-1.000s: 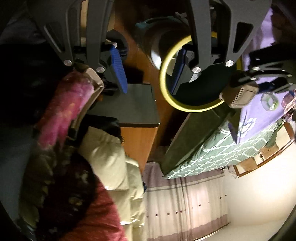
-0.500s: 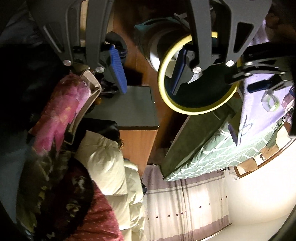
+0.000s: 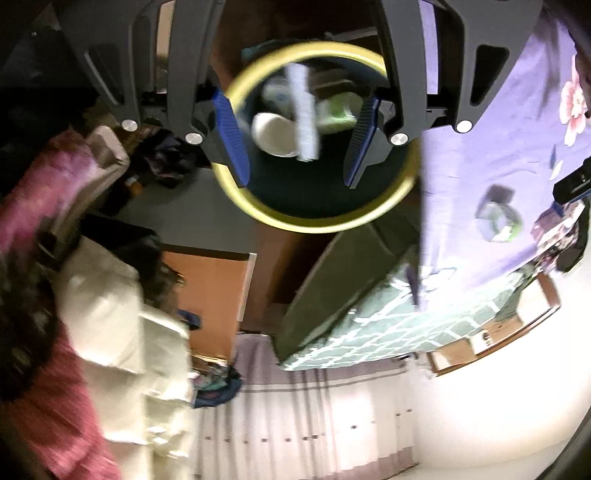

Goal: Collect trash
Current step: 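Grasp the white toothpaste tube with the right gripper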

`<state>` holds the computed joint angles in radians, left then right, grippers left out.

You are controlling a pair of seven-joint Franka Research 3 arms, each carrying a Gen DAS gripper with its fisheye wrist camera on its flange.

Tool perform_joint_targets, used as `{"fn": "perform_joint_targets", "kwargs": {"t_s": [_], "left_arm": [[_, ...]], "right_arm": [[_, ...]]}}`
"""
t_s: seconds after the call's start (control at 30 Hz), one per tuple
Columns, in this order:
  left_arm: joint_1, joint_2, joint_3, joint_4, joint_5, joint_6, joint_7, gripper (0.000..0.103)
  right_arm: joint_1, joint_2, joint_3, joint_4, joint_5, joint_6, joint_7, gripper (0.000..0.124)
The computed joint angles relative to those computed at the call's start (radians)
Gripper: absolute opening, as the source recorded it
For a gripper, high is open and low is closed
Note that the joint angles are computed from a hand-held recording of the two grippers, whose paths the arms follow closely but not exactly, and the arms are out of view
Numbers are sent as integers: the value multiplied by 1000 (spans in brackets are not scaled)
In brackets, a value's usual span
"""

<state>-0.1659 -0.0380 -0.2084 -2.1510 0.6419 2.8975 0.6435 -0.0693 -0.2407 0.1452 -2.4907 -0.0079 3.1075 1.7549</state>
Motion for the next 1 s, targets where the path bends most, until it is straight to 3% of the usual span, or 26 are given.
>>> {"fn": "perform_joint_targets", "kwargs": {"t_s": [0.17,0.47,0.63,0.83,0.93,1.0], "left_arm": [[110,-122,36,-132,93,-13,-136,96],[383,-295,60,-332,266,-27,-317,96],[501,-334,78,-377,341,-37,-369,96],[581,-327,92,-382,410,-23,-418,96],[597,-316,88,-377,453,-35,-461,96],[579,-302,117,-375,427,-21,-440,96]], "right_arm": [[119,51,-8,79,35,-6,-57,51],[313,185,8,281,53,-55,-128,51],[424,304,10,446,178,-130,-251,51],[533,473,3,683,175,-234,-242,51],[597,583,-26,836,117,-295,-182,51],[631,642,-48,919,82,-333,-144,51]]}}
